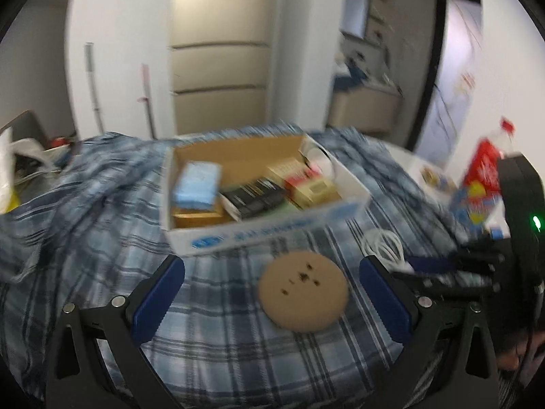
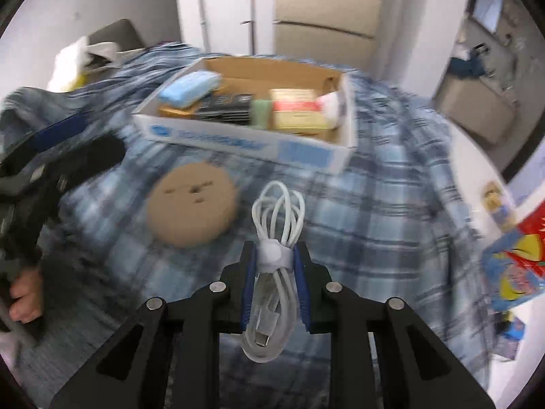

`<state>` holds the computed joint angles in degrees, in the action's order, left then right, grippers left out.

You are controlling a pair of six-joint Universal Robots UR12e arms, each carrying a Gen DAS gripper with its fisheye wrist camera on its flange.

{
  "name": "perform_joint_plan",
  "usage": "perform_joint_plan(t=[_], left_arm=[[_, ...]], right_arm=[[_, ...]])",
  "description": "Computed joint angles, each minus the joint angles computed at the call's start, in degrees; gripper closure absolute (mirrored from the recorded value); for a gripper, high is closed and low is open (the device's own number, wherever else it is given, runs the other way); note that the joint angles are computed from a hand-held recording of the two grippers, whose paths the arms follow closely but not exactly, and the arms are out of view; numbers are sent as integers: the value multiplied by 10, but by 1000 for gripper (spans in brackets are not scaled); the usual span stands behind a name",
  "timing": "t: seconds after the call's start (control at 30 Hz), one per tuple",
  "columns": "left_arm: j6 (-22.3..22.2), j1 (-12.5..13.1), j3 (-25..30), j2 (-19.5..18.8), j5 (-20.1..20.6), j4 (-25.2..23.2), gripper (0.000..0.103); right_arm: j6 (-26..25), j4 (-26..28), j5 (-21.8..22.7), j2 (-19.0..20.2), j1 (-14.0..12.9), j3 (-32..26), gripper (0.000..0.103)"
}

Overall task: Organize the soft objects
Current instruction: 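Lift the white cable with the right gripper while the left tool approaches the wooden disc, then grasp the round wooden disc by its rim with the left gripper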

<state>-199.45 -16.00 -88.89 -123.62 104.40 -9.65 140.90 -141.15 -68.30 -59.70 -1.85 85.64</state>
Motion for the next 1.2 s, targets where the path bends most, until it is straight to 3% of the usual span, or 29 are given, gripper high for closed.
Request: perform_joint_plan(t=[0.17,0.27,0.33,0.4,0.57,0.8,0.93,1.2], left_arm=[[51,-5,17,-5,-6,-36,0],[84,-6,32,-10,-6,-71,0],[115,1,43,-11,-52,-115,0],[136,4,52,-16,-63,-137,0],[174,5,66,-25,-79,-155,0],[159,15,90,-37,-119,-209,1],[142,25,92,-39,-152,-220,15],[138,24,103,-44,-149,-243,17]], right_arm=[[25,63,-18,20,-2,-32,82],[23,65,-17,21,-3,-33,82],[20,57,-17,20,-3,-30,82],[17,50,-20,17,-3,-25,82],[19,46,-14,17,-3,-23,82],[18,45,-12,17,-4,-22,82],[17,45,-12,17,-4,-22,82],[17,45,-12,17,-4,-22,82]])
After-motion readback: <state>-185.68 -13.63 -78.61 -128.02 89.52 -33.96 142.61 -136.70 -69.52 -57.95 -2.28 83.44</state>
